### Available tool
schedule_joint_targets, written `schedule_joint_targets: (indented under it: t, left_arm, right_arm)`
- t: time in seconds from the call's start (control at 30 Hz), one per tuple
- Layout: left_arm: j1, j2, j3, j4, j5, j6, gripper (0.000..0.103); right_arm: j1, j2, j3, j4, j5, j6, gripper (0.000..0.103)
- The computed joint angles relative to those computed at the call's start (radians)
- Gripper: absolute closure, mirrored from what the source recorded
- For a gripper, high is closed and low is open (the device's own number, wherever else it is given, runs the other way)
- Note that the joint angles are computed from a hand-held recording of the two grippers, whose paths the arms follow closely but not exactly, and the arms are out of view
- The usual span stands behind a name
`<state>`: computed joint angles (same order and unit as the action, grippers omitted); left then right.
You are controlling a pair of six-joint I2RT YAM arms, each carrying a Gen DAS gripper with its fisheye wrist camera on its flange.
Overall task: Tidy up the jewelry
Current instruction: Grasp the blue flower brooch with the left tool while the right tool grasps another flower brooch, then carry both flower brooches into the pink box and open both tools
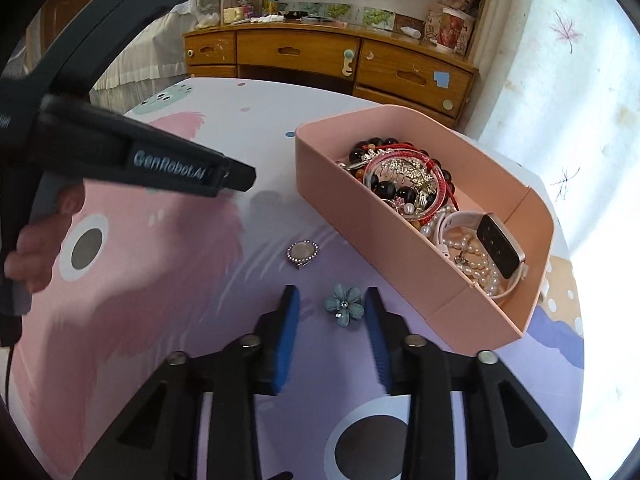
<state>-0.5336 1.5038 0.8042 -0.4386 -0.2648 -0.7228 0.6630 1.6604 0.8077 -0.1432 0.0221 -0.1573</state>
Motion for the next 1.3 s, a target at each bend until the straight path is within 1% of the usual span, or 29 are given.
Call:
schedule_joint_targets:
  t: [0.03,0.07,0.2,0.3,0.5,0.63,0.7,0.83,1.0,1.03,1.07,1.1,1.13,1.17,1.2,1.23,1.3]
  left_arm:
    - [-0.006,0.004,0.002,0.004,-0.002,0.002,0.088]
    - [-0.011,0.006,0.006,0.002,-0.004,0.001,0.089]
    - [-0.029,0.006,0.021,-0.002,-0.017,0.002,0.089]
    - [-0.047,-0.014,0.038,-0.022,-0.043,-0.003,0.089]
    - [-0.078,-0.075,0.083,-0.07,-0.083,-0.009,0.089]
    - [-0.109,-0.088,0.145,-0.084,-0.116,0.021,0.089]
    - [-0.12,-0.09,0.172,-0.089,-0.121,0.033,0.089]
    - [-0.148,-0.073,0.228,-0.071,-0.125,0.059,0.089]
    - [-0.181,-0.007,0.302,-0.063,-0.159,0.057,0.089]
    - [-0.183,0.003,0.313,-0.056,-0.16,0.045,0.089]
    - [-0.181,0.012,0.318,-0.046,-0.146,0.037,0.089]
    - [-0.175,0.022,0.33,-0.05,-0.126,0.033,0.087]
    - [-0.176,0.044,0.36,-0.077,-0.121,0.025,0.079]
    - [-0.178,0.056,0.374,-0.093,-0.132,0.023,0.072]
    - [-0.185,0.063,0.382,-0.103,-0.151,0.021,0.056]
    - [-0.199,0.062,0.383,-0.11,-0.188,0.018,0.048]
    - [-0.209,0.046,0.358,-0.103,-0.203,0.017,0.048]
  right_arm:
    - [-0.008,-0.006,0.005,-0.014,-0.005,-0.004,0.081]
    - [-0.013,-0.001,0.015,-0.025,-0.009,-0.008,0.084]
    - [-0.029,0.003,0.036,-0.047,-0.032,-0.007,0.085]
    - [-0.044,-0.024,0.044,-0.065,-0.065,-0.003,0.085]
    - [-0.075,-0.129,0.064,-0.103,-0.113,0.017,0.085]
    - [-0.114,-0.163,0.11,-0.144,-0.147,0.047,0.085]
    - [-0.132,-0.178,0.122,-0.152,-0.152,0.052,0.085]
    - [-0.152,-0.263,0.101,-0.178,-0.117,0.063,0.085]
    - [-0.214,-0.283,0.122,-0.192,-0.092,0.068,0.085]
    - [-0.226,-0.274,0.133,-0.202,-0.091,0.061,0.084]
    - [-0.236,-0.269,0.139,-0.212,-0.095,0.051,0.079]
    - [-0.245,-0.268,0.144,-0.222,-0.099,0.039,0.074]
    - [-0.254,-0.273,0.142,-0.225,-0.097,0.028,0.061]
    - [-0.261,-0.287,0.132,-0.217,-0.094,0.019,0.055]
    - [-0.27,-0.302,0.121,-0.208,-0.097,0.012,0.054]
    - [-0.277,-0.313,0.11,-0.202,-0.106,0.009,0.053]
    - [-0.292,-0.323,0.111,-0.215,-0.125,0.005,0.052]
